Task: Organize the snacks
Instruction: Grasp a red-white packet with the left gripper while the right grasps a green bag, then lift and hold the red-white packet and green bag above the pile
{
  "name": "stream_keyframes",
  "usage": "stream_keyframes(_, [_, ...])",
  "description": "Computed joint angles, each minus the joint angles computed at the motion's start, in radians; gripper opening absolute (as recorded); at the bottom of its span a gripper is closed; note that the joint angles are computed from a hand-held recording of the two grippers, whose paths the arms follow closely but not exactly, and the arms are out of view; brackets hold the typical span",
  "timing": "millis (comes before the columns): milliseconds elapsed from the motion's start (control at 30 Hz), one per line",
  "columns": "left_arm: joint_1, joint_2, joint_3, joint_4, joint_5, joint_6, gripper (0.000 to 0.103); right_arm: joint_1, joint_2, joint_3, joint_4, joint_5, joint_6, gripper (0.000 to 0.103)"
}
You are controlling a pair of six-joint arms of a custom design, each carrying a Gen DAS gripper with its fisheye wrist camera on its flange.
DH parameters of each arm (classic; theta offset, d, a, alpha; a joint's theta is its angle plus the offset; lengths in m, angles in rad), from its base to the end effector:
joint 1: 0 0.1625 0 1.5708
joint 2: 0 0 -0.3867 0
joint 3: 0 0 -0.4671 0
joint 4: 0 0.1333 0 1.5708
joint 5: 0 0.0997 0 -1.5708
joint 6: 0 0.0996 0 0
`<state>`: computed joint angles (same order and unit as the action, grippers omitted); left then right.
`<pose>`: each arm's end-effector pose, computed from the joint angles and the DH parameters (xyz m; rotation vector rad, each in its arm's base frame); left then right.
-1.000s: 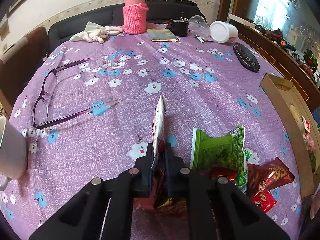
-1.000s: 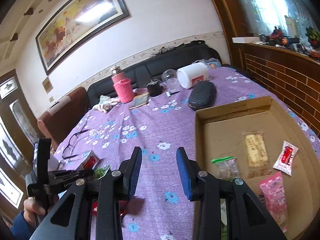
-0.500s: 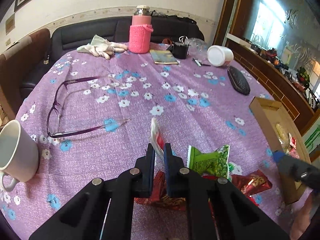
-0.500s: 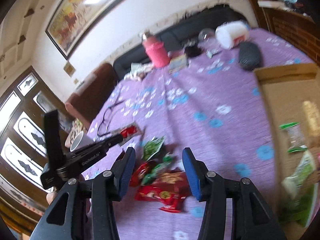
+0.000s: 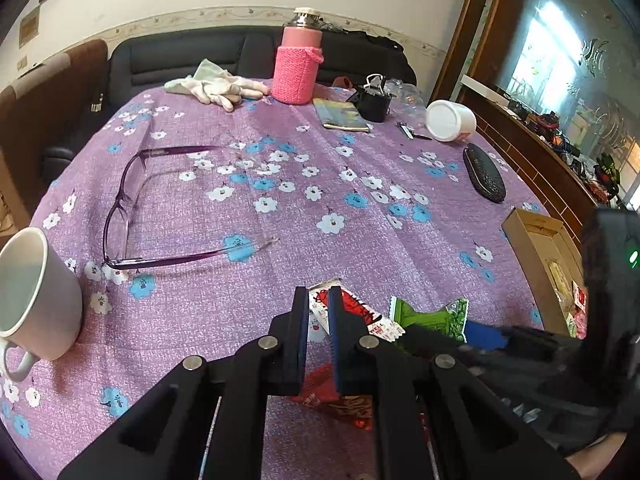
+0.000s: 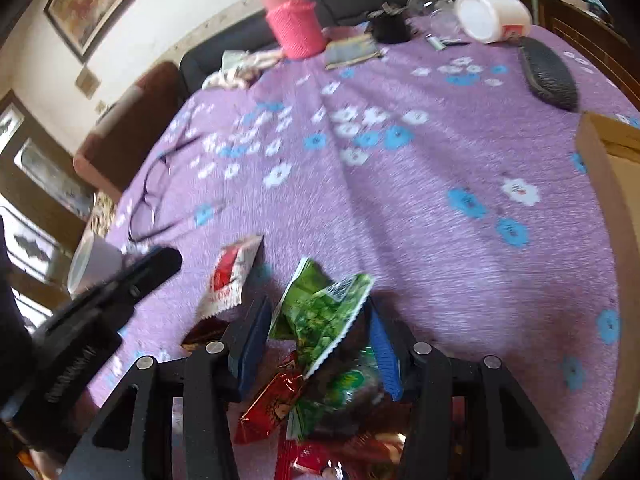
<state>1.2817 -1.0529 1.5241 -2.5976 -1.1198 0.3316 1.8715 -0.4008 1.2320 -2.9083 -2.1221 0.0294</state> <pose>-0.0415 -0.7593 0.2629 0.6300 2.5194 -0.7262 0.3142 -0.7393 -0.0575 0.1616 -2.5779 0.7771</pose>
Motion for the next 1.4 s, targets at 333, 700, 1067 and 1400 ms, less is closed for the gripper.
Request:
stream_keyframes(333, [0.022,0.020,-0.044,0.068,-0.051,-0.093,0.050,0.001,-0.128,0.216,-0.272,0.049,-0.087,0.027])
stream_keyframes(700, [0.018,0.087,-0.075,0.080,-0.025,-0.137,0.050,-0.030,-0.173,0.320,-0.431,0.170,-0.113,0.027])
stream_keyframes(1067, [0.015,0.077,-0.054,0.051,0.016,-0.099,0.011,-0.030,-0.172,0.330,-0.457,0.186,-0.127,0.027])
stream_keyframes(1400, [-0.013,0.016,0.034,-0.041,-0.022,-0.043,0.012,-0.028,-0.166,0.325,-0.470,0.165,-0.144,0.027])
